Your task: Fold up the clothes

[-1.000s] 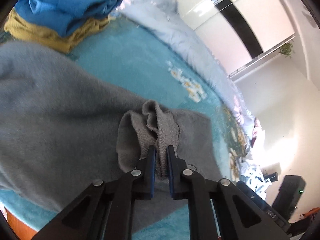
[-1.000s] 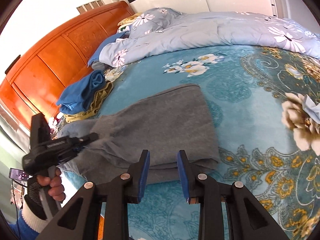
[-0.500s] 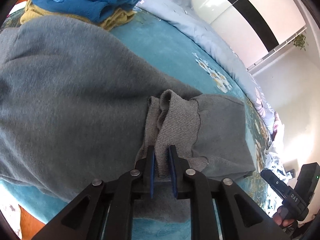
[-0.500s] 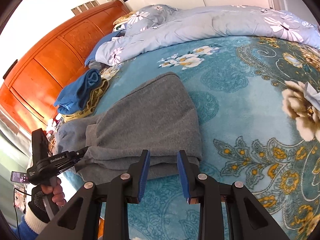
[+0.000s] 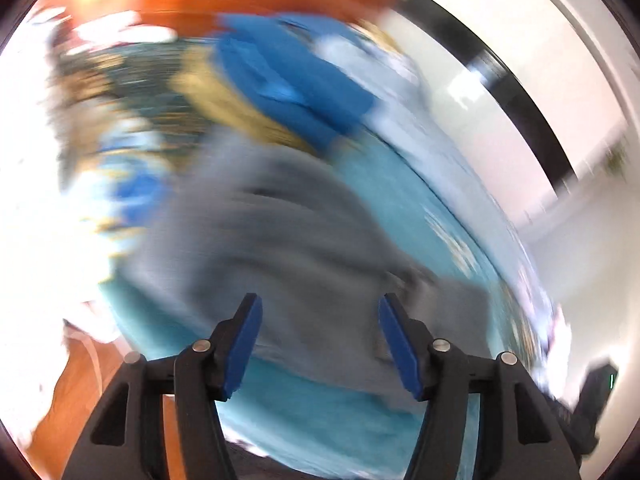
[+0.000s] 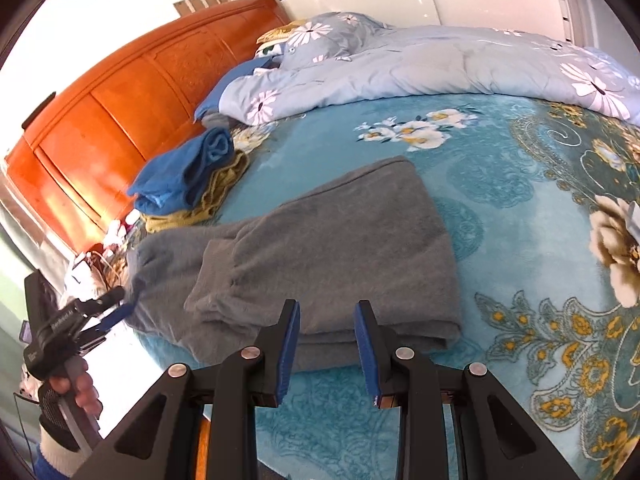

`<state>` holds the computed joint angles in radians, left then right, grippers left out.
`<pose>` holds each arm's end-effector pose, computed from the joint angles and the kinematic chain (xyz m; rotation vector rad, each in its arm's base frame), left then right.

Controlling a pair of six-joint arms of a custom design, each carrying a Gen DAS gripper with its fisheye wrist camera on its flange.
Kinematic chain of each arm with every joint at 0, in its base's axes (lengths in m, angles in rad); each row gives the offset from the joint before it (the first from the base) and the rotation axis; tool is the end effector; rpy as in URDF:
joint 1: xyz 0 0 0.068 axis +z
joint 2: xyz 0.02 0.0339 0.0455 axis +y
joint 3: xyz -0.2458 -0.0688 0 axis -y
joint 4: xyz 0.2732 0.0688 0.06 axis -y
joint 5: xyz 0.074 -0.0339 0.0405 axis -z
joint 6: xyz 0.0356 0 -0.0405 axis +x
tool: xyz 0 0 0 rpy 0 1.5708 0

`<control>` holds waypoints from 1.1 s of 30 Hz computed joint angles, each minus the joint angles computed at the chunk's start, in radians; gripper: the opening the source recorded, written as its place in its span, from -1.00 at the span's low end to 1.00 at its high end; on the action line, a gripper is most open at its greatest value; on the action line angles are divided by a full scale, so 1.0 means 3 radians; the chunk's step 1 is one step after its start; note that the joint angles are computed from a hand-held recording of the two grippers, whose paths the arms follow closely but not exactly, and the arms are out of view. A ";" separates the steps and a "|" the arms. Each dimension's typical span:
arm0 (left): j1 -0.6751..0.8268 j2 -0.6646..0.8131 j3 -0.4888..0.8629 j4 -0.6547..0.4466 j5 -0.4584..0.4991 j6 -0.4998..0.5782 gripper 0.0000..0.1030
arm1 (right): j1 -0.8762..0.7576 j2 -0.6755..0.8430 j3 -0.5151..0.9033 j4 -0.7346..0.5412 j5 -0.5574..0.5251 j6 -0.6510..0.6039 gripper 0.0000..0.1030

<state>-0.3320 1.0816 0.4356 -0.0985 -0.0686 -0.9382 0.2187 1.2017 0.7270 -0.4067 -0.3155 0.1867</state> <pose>0.2270 -0.0757 0.1397 -0.7447 2.2613 -0.5534 0.2615 0.0694 0.1880 -0.1806 2.4683 0.5636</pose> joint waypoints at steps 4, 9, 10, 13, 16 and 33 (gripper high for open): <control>0.0453 -0.0131 -0.0416 0.0213 0.0285 -0.0435 0.23 | 0.0109 -0.0033 0.0013 -0.0042 0.0071 0.0051 -0.40; 0.0760 0.0465 -0.0629 0.1345 0.0702 -0.0643 0.32 | 0.0263 -0.0070 0.0101 -0.0154 0.0219 0.0035 -0.40; 0.0799 0.0653 -0.0638 0.1580 0.0770 -0.0722 0.32 | 0.0288 -0.0082 0.0118 -0.0175 0.0249 0.0030 -0.40; 0.0909 0.1061 -0.0698 0.2223 0.0899 -0.0940 0.33 | 0.0348 -0.0115 0.0162 -0.0234 0.0334 0.0015 -0.39; 0.0993 0.1204 -0.0795 0.2737 0.0920 -0.1093 0.33 | 0.0391 -0.0112 0.0210 -0.0286 0.0400 0.0018 -0.35; 0.0686 0.0270 -0.0311 0.1286 0.0390 -0.0459 -0.60 | 0.0313 -0.0007 0.0169 -0.0155 0.0304 -0.0046 -0.34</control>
